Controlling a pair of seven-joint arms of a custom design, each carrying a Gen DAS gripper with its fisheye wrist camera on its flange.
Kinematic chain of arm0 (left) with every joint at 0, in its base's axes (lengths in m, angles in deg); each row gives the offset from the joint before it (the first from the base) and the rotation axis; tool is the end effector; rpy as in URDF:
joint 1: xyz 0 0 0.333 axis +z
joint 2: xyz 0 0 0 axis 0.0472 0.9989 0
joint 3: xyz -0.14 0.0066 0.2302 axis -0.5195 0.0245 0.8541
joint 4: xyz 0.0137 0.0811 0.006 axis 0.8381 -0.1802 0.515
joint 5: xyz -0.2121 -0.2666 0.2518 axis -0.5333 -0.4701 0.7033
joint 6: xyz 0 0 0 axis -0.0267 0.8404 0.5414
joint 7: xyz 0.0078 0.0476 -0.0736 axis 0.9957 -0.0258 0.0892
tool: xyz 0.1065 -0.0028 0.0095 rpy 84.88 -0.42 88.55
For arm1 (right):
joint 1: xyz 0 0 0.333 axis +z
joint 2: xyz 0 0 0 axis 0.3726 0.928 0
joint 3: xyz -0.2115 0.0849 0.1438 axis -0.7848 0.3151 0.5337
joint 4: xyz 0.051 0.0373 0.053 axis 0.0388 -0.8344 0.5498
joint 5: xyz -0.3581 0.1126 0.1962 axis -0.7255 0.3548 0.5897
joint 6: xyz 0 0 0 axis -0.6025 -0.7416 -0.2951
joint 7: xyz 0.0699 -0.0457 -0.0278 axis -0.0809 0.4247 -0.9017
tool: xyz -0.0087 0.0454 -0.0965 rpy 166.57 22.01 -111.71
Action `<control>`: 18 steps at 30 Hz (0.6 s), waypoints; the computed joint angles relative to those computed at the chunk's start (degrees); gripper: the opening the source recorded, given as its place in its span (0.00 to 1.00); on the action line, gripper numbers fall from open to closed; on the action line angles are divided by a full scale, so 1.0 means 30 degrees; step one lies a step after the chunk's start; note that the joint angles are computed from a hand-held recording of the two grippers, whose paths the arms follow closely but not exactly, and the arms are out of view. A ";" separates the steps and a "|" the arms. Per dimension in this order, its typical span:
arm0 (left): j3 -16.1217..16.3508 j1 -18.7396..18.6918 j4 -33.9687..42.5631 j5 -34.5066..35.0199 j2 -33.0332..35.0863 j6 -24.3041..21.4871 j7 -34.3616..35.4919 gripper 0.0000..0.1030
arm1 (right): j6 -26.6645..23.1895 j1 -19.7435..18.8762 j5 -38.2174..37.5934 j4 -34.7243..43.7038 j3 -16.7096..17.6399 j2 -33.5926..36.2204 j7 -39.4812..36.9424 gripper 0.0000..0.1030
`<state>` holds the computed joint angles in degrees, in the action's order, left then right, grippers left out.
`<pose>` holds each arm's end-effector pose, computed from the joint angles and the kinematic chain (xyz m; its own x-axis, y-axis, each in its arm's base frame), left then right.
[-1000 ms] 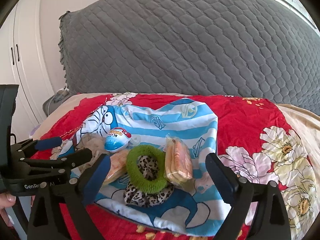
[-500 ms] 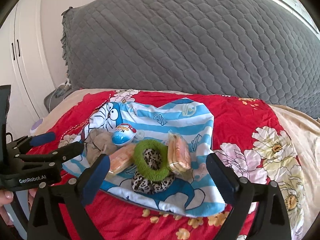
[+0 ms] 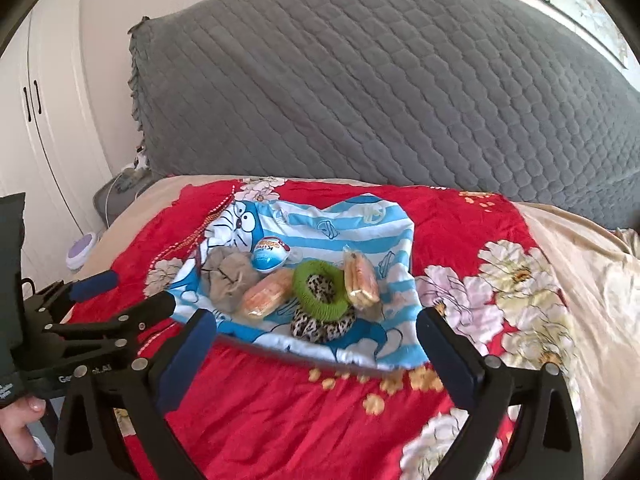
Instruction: Organize objects
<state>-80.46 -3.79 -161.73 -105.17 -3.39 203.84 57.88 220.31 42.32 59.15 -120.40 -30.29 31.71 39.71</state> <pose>0.4728 -0.0391 0.6165 -0.3534 -0.9334 0.0632 -0.6484 0.1957 -0.7357 0.4394 0.2781 0.6168 0.2705 -0.9535 -0.1331 -0.6545 -0.0807 -0.7517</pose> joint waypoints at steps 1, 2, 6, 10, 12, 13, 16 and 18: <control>0.0015 -0.0004 -0.0213 0.0034 -0.0386 -0.0065 0.0094 0.92 | -0.0100 -0.0088 -0.0147 -0.0179 0.0150 -0.0413 0.0288 0.98; 0.0069 -0.0026 -0.0461 0.0069 -0.0833 -0.0167 0.0237 0.92 | -0.0163 -0.0104 -0.0207 -0.0268 0.0220 -0.0682 0.0439 0.98; 0.0306 -0.0060 -0.1275 0.0169 -0.2413 -0.0789 0.0476 0.92 | -0.0564 -0.0103 -0.0382 -0.0888 0.0493 -0.2134 0.1070 0.98; 0.0591 -0.0037 -0.1922 0.0285 -0.3734 -0.1646 0.0589 0.92 | -0.1204 -0.0055 -0.0492 -0.2005 0.0732 -0.3800 0.1596 0.98; 0.0639 0.0092 -0.2429 0.0430 -0.4497 -0.1804 0.0621 0.92 | -0.1669 -0.0010 -0.0514 -0.2684 0.0834 -0.4651 0.1846 0.98; 0.0734 0.0089 -0.2582 0.0439 -0.4775 -0.1959 0.0663 0.92 | -0.1808 0.0036 -0.0471 -0.2956 0.0850 -0.4970 0.1952 0.98; 0.0908 0.0222 -0.3158 0.0576 -0.5683 -0.2314 0.0726 0.92 | -0.2345 0.0220 -0.0339 -0.3487 0.0926 -0.5671 0.2192 0.98; 0.0967 0.0378 -0.3539 0.0743 -0.6195 -0.2524 0.0745 0.92 | -0.2393 0.0295 -0.0383 -0.3886 0.1084 -0.6164 0.2372 0.99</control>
